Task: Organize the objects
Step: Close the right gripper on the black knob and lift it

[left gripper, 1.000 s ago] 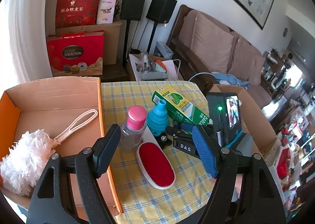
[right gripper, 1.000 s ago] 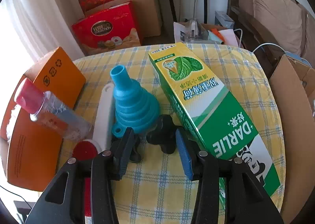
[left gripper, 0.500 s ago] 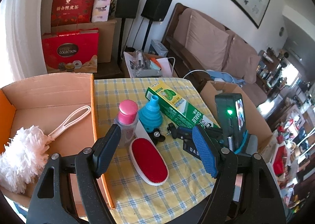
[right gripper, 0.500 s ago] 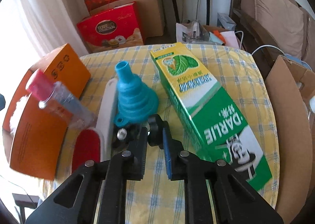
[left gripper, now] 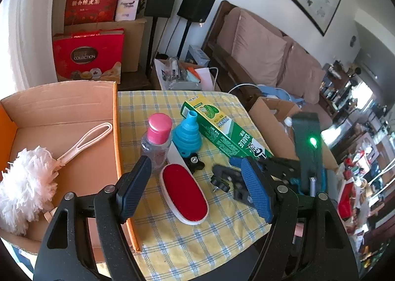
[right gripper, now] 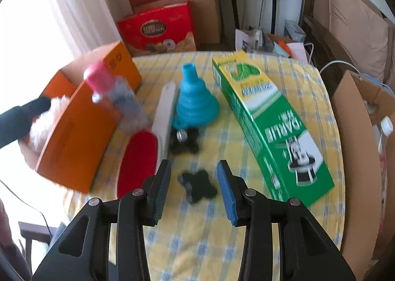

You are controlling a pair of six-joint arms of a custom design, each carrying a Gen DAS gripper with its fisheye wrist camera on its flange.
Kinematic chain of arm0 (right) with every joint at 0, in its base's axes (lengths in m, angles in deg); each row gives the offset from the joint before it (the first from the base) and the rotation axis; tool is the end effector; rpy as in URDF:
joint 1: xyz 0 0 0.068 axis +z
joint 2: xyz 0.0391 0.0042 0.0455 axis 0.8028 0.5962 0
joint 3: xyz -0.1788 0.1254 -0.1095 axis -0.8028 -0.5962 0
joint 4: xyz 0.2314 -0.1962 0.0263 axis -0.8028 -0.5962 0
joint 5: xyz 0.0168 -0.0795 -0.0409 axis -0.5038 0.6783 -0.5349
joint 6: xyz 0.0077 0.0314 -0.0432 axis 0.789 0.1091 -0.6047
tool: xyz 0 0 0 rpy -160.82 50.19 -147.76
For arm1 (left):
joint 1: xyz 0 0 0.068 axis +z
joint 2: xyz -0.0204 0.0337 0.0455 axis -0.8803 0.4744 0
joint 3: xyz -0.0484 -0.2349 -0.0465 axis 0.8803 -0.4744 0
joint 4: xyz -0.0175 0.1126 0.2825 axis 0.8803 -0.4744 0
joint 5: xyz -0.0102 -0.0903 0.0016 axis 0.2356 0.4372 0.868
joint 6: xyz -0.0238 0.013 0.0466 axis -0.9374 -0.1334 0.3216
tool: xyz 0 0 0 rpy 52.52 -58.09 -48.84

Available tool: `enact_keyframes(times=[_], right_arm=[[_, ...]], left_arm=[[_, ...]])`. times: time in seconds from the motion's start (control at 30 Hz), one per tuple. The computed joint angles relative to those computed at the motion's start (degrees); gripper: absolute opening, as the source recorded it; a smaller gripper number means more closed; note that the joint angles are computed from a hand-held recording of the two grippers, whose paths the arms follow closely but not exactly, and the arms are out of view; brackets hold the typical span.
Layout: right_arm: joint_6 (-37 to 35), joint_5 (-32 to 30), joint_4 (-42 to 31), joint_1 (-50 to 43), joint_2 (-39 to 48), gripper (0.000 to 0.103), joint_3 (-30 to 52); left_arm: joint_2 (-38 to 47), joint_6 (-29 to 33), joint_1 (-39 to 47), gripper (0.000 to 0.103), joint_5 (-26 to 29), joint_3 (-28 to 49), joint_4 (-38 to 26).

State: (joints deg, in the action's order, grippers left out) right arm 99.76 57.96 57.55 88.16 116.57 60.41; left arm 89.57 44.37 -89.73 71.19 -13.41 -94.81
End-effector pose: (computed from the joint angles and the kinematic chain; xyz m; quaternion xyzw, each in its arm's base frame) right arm 0.2196 0.1422 0.0267 0.0500 0.9495 0.0757 0.3003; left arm 0.2577 -0.1520 0.1119 0.2456 0.8848 -0.2695 0.2901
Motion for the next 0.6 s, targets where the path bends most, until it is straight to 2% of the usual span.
enact_keyframes(times=[0.13, 0.33, 0.4, 0.47, 0.6], right_arm=[[-1.76, -2.06, 3.88, -2.97, 6.54, 0.04, 4.29], [-2.43, -5.6, 5.61, -6.43, 16.19, 0.039, 10.58], [-1.88, -7.5, 6.55, -7.62, 17.96, 0.033, 10.96], [-2.05, -8.83, 8.52, -8.28, 18.45, 0.024, 10.06], [-1.88, -6.96, 7.48, -7.92, 16.53, 0.022, 8.27]], left_arm=[[0.04, -0.01, 0.38, 0.072, 0.14, 0.09, -0.15], [-0.47, 0.09, 0.45, 0.072, 0.2, -0.12, -0.4], [-0.68, 0.1, 0.61, 0.072, 0.34, -0.3, -0.31], [-0.69, 0.08, 0.81, 0.072, 0.5, -0.29, -0.31], [-0.75, 0.09, 0.7, 0.072, 0.89, -0.36, -0.5]])
